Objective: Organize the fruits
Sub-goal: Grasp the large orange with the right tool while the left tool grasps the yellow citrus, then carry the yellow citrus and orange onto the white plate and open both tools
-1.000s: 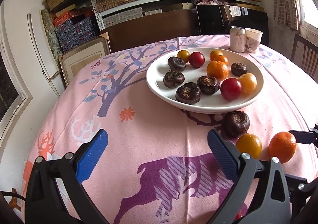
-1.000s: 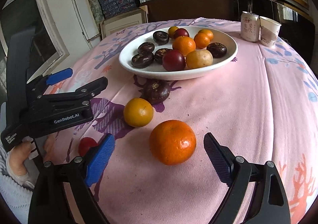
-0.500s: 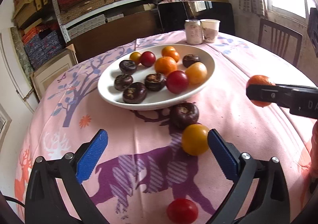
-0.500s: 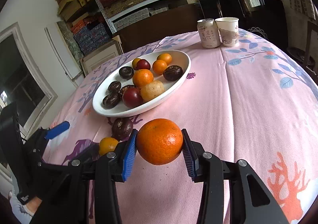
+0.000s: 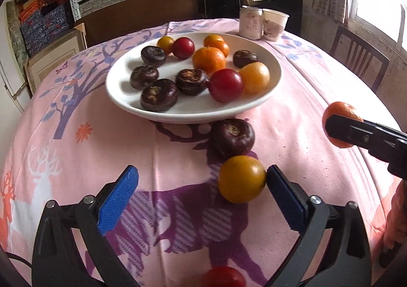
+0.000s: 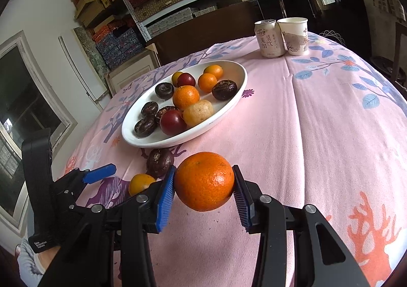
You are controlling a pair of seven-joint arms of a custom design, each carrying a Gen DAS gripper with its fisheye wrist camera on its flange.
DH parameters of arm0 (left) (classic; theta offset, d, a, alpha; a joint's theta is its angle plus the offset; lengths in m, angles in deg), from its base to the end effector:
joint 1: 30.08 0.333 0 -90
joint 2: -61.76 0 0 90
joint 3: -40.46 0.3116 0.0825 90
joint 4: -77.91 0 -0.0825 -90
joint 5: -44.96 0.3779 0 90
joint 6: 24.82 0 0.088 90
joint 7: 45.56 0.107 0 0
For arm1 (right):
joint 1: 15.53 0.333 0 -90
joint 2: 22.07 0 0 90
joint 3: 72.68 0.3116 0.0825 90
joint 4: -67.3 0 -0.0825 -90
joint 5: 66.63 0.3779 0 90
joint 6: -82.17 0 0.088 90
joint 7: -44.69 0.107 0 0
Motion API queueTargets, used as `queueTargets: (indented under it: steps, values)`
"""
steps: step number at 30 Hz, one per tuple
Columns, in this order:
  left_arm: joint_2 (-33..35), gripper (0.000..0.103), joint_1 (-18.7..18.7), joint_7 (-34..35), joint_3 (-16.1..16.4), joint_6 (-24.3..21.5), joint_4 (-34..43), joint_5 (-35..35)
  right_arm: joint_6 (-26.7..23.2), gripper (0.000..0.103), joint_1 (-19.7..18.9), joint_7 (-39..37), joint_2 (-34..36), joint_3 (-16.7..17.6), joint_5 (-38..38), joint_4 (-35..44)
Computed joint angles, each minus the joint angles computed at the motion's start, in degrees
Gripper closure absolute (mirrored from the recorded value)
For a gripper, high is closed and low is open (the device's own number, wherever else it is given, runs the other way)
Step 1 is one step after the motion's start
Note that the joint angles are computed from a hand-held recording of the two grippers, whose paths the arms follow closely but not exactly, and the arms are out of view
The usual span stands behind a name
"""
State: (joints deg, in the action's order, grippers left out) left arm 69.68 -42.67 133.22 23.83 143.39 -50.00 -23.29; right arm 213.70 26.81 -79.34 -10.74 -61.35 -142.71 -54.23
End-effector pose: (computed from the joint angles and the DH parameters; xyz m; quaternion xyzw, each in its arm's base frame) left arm 0.5097 -0.2144 0.3460 -0.2946 0.8859 -0.3288 0.1423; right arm 0.3575 0.4470 0.3302 -0.3955 0.8051 -0.2551 0.3610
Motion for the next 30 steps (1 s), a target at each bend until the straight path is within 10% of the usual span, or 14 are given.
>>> queueTargets:
  steps: [7,20,25,30]
  values:
    - [-1.37,0.004,3.13,-5.87,2.63,-7.40,0.34,-0.07,0.62,0.059,-0.11,0.67,-0.06,-0.01,-0.36,-0.26]
    - [-1.61,0.005,0.01,6.64,-0.01,-2.15,-0.91,-4.87,0.59,0.059,-0.02,-0.22,0.42,-0.14,0.45,0.29]
    - [-1.24,0.054,-1.25,2.84,1.05,-5.19,-1.27,2.54,0.98,0.059,-0.10,-1.00,0.68,-0.25,0.85,0.52]
    - [-1.15,0.066,-0.40,-0.21,1.26,-9.55,-1.10,6.69,1.26,0.059,-0.11,-1.26,0.80,-0.41,1.00,0.62]
